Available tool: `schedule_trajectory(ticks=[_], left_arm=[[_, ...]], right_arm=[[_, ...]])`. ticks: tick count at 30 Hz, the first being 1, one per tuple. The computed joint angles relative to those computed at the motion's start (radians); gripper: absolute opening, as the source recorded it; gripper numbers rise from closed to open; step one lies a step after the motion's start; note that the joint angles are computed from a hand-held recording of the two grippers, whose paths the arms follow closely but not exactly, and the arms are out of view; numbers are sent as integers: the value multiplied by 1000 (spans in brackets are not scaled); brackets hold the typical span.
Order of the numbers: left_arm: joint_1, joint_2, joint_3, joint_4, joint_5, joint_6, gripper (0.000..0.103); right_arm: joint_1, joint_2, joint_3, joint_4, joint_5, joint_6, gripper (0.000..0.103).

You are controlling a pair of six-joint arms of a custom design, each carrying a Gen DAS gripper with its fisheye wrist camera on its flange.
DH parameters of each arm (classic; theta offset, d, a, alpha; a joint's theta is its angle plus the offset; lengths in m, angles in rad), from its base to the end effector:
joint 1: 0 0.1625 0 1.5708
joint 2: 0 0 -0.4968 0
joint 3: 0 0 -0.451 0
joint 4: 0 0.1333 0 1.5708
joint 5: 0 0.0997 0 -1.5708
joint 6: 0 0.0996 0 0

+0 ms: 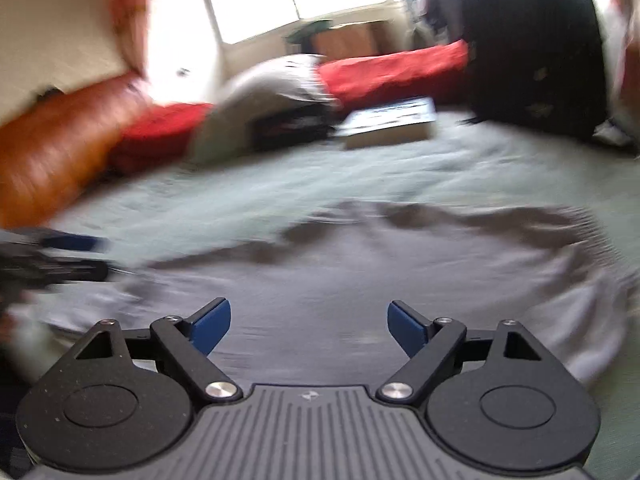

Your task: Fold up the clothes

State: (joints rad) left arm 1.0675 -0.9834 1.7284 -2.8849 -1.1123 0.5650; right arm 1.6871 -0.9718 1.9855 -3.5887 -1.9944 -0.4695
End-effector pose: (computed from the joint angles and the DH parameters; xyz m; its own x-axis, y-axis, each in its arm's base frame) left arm -0.2010 -0.7329 0.2488 -0.5431 0.5839 -0.6034 0.8253 0.5035 -0.2555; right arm 0.1670 -0.6336 0.2254 -0.8152 -0.0284 0.5785 -0.4834 0.5834 -0.6526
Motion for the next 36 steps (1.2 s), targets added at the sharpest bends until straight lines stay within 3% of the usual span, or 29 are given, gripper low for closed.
schedule_trajectory(ticks=[3,5,7,13,18,23,29,32,36], left_arm=[[-5,13,42,-53,59,7,102],[-6,25,59,-63,101,-7,102],[0,34,63,-56,128,-48,102],[-30,0,107,-117,103,-133,102],[-56,-18,147,-88,-3,-135,102],[-80,-7,173,-45,-54,-122,102],[-92,4,180,-31,-47,-95,102],[-90,5,170,-19,-46,-114,102],[-91,6,166,-16,-39,-134,102]], right_arm=[[-11,23,-1,-17,-96,-28,91],[-17,25,23,-64,-92,-58,100],[-18,10,44,-69,-80,-43,103],[-43,-87,122,-118,31,70,103],[-123,-172,171,-124,144,245,103],[-241,-240,185,-31,333,468,103],[-343,-241,172,-46,548,634,103],[-353,-230,149,-40,575,654,103],[-341,-202,101,-34,550,635,103]])
